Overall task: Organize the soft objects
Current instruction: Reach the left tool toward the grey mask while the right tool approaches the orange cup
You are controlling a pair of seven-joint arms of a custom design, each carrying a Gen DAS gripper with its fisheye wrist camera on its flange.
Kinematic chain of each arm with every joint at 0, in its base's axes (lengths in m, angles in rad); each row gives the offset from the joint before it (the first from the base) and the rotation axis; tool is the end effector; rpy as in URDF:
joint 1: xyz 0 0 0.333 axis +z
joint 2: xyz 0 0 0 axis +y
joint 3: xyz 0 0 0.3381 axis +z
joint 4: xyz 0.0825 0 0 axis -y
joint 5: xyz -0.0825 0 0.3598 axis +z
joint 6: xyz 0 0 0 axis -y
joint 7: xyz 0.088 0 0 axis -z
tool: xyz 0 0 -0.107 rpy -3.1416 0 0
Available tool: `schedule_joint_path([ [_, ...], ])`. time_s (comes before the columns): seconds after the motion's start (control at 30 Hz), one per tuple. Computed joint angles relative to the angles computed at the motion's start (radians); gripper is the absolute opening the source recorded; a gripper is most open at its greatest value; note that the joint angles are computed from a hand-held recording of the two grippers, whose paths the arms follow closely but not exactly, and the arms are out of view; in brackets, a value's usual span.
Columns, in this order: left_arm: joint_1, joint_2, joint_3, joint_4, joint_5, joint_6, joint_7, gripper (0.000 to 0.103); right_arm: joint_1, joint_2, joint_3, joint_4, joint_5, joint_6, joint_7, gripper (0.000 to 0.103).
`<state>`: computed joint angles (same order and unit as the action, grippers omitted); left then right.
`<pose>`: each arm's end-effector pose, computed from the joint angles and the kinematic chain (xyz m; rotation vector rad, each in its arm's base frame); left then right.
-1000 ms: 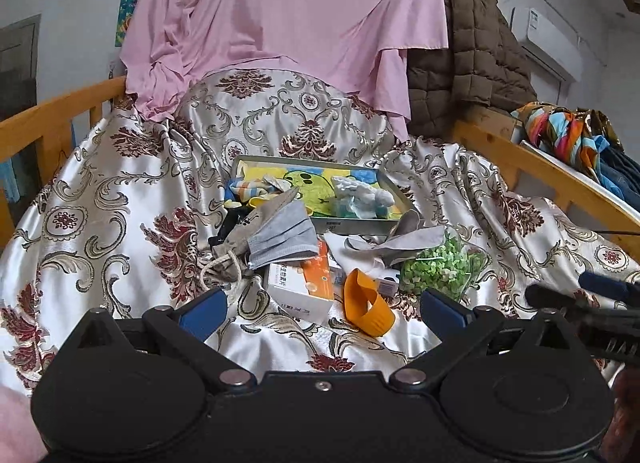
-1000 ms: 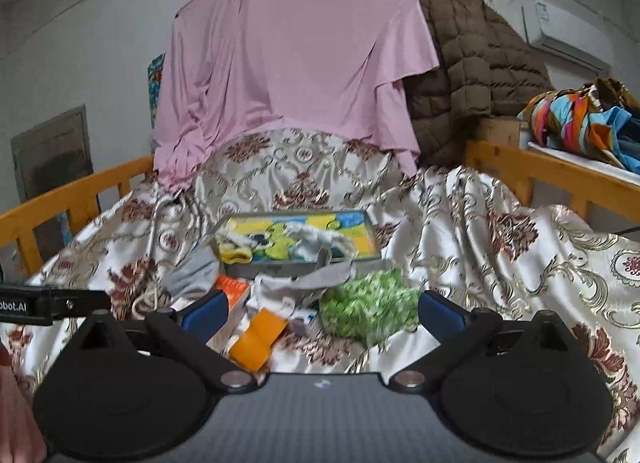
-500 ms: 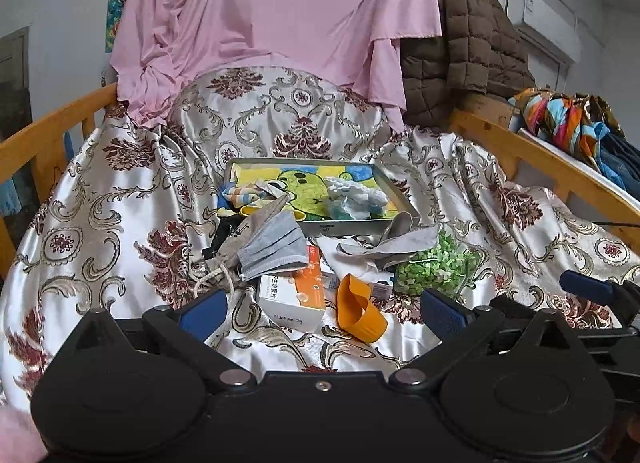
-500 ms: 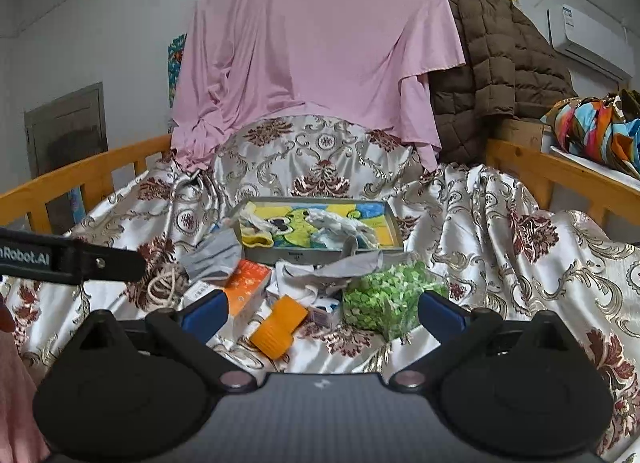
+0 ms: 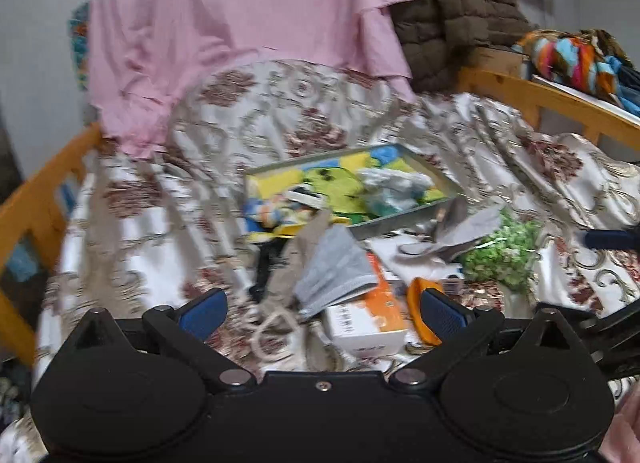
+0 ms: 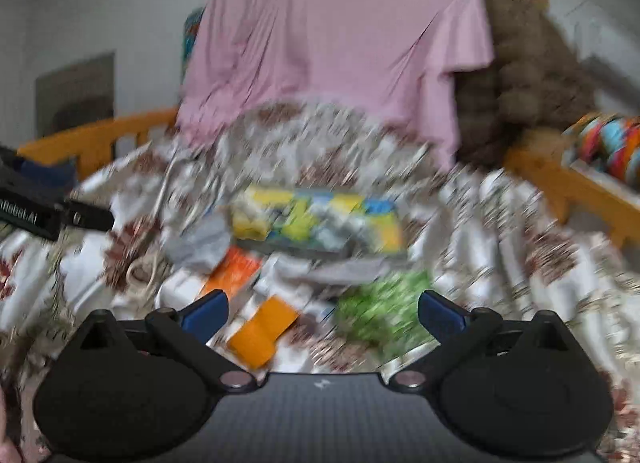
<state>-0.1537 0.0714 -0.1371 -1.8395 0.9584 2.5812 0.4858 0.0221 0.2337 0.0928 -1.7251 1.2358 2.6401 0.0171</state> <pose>0.5771 -0.1850 0.5864 -1.7053 1.4870 -0.6565 0.6509 0.0446 0.5394 -1.9251 0.8667 -0.5902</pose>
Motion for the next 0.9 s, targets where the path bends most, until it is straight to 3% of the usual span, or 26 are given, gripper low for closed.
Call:
schedule_joint_path([
  [0.17, 0.011, 0.098, 0.032, 0.048, 0.015, 0.103, 0.112, 0.102, 0.005, 0.105, 0.027, 0.118, -0.116, -0.104, -0.055, 0.103],
  [0.27, 0.000, 0.158, 0.056, 0.084, 0.028, 0.127, 0.179, 0.102, -0.005, 0.166, 0.053, 0.180, -0.171, -0.164, -0.090, 0.103],
  [0.47, -0.021, 0.232, 0.089, 0.138, -0.065, 0.174, 0.333, 0.097, -0.008, 0.232, 0.079, 0.204, -0.234, -0.141, -0.120, 0.095],
  [0.57, -0.052, 0.272, 0.127, 0.188, -0.031, 0.173, 0.337, 0.091, -0.007, 0.257, 0.087, 0.219, -0.298, -0.136, -0.104, 0.085],
  [0.7, -0.045, 0.313, 0.117, 0.231, -0.130, 0.152, 0.440, 0.082, -0.015, 0.284, 0.103, 0.245, -0.350, -0.154, -0.081, 0.076],
  [0.9, -0.091, 0.337, 0.162, 0.261, -0.124, 0.113, 0.469, 0.072, -0.031, 0.298, 0.123, 0.255, -0.376, -0.160, -0.064, 0.072],
])
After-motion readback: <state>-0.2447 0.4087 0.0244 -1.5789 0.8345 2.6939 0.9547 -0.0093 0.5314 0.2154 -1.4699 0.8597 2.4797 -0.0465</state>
